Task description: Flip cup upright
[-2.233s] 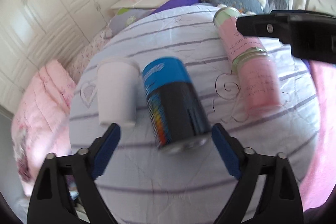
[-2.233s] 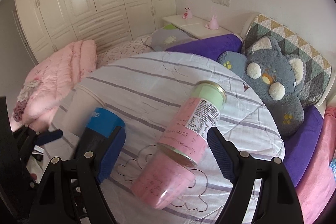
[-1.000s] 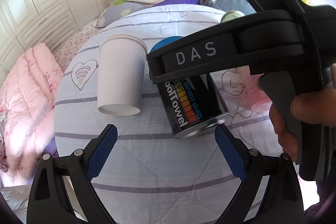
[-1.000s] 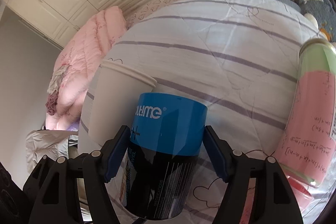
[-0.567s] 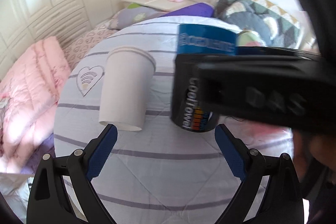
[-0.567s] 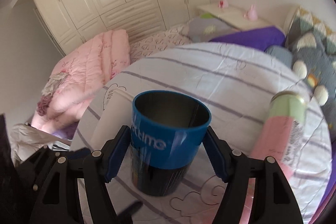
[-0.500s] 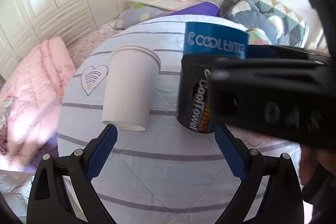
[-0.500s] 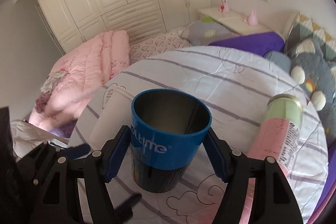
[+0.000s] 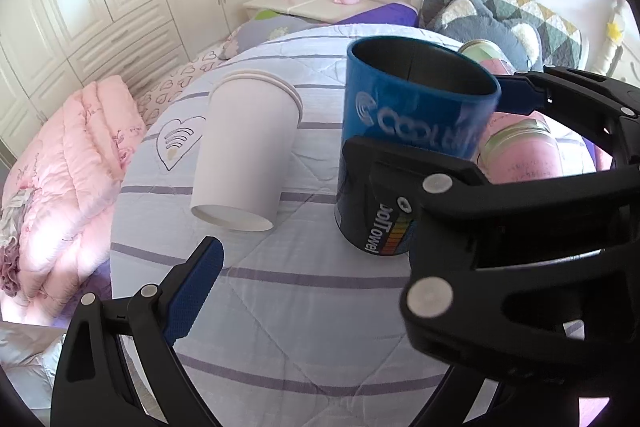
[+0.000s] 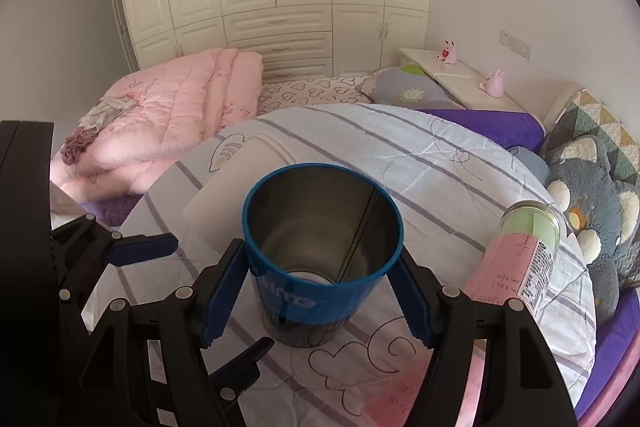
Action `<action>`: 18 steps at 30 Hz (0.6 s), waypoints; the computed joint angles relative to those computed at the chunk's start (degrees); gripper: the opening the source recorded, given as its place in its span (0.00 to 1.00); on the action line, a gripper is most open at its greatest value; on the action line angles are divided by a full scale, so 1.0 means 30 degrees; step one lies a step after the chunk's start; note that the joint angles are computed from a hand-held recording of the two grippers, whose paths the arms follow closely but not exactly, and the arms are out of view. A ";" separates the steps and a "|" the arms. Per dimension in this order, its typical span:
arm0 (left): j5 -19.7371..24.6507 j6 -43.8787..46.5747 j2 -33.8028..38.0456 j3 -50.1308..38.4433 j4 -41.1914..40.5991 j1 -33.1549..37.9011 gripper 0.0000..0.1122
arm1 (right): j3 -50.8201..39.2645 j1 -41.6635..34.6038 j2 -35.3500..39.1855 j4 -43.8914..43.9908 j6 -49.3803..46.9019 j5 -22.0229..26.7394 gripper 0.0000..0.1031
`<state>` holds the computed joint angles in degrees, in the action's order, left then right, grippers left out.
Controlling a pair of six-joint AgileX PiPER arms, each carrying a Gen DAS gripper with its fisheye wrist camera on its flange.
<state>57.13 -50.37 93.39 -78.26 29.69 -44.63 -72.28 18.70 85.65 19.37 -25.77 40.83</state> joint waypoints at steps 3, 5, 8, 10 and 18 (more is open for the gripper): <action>0.0083 -0.0199 -0.0211 0.0101 0.0112 -0.0126 0.85 | 0.0132 0.0025 -0.0226 0.0037 -0.0186 -0.0057 0.73; 0.0228 -0.0415 -0.0430 0.0229 0.0387 -0.0320 0.85 | 0.0183 0.0117 -0.0406 -0.0206 0.0108 -0.0051 0.75; 0.0458 -0.0580 -0.0829 0.0385 0.0497 -0.0540 0.85 | 0.0143 0.0093 -0.0664 -0.0356 0.0190 0.0095 0.76; 0.0626 -0.0874 -0.1165 0.0478 0.0613 -0.0786 0.85 | 0.0233 0.0051 -0.0990 -0.0286 0.0045 0.0171 0.76; 0.1674 -0.2387 -0.2228 0.0163 0.1522 -0.2122 0.85 | 0.0718 -0.0383 -0.2964 -0.0294 0.0194 0.0651 0.76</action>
<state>62.16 -57.53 86.70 -77.77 34.25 -50.99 -70.12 17.55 76.75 18.48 -25.18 42.78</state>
